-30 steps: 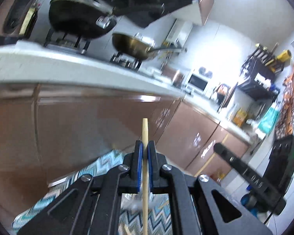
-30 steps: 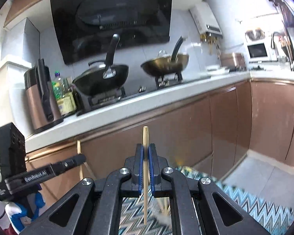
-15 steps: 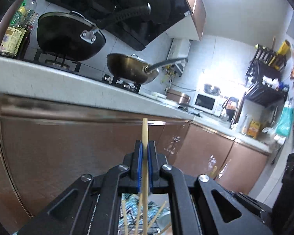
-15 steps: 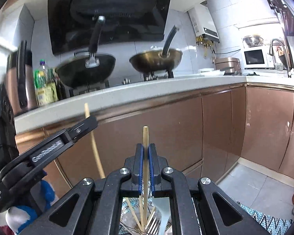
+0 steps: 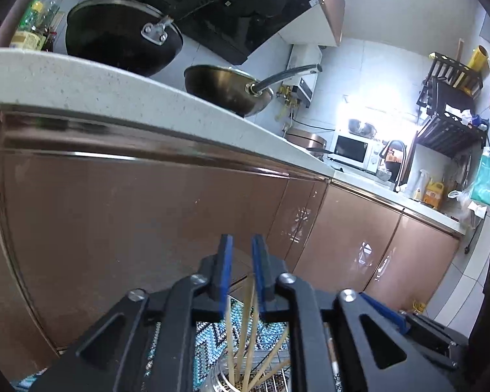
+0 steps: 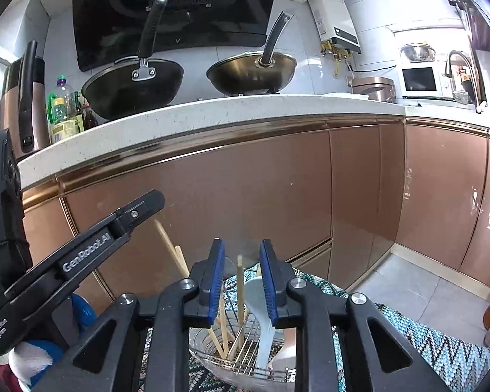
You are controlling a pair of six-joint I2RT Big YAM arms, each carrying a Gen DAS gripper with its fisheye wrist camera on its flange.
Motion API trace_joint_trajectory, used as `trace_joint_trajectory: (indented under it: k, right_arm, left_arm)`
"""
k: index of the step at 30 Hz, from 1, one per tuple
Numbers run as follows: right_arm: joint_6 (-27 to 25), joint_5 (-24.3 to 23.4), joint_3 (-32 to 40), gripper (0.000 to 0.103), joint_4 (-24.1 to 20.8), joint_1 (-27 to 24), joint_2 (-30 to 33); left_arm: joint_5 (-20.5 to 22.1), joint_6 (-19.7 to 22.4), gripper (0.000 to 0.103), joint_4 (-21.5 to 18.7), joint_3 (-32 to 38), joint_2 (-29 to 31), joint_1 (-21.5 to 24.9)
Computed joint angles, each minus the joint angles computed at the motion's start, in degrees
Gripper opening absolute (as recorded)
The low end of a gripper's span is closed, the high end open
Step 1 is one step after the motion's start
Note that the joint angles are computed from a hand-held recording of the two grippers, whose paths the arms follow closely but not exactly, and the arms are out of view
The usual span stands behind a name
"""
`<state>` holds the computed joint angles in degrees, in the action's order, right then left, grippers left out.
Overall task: Organize utensils
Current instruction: 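Carry chopsticks in both grippers to the wire holder and open both to drop them, then lift both open grippers away from the wire holder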
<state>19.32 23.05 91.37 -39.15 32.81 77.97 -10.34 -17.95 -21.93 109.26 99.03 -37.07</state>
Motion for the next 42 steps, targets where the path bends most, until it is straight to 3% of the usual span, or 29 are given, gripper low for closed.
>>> trace_joint_trajectory:
  k: [9,17,21,32,42]
  right_arm:
    - [2.37,6.27,2.46,0.028,-5.87,4.39,-2.58]
    - [7.84,11.4,2.11,0.029,-13.47,10.09,-5.4]
    - [11.22,13.76,1.3,0.032,-16.47,12.81,-6.79]
    - [19.26,19.35,0.07,0.035,-23.62,20.12,-9.34]
    - [23.31,23.78,2.02,0.035,-28.51,25.18,-9.65]
  left_arm:
    - [-0.78,0.55,0.03,-3.08,-5.66,-8.08,-0.71]
    - [-1.7,0.05,0.032,-7.46,-10.9,-15.91,-2.09]
    - [-2.83,-0.14,0.038,-9.87,-13.29,-19.28,-2.99]
    - [-3.08,-1.7,0.04,-14.26,-19.8,-26.76,-4.03]
    - [-4.02,-2.97,0.04,-16.8,-24.17,-32.69,-4.67]
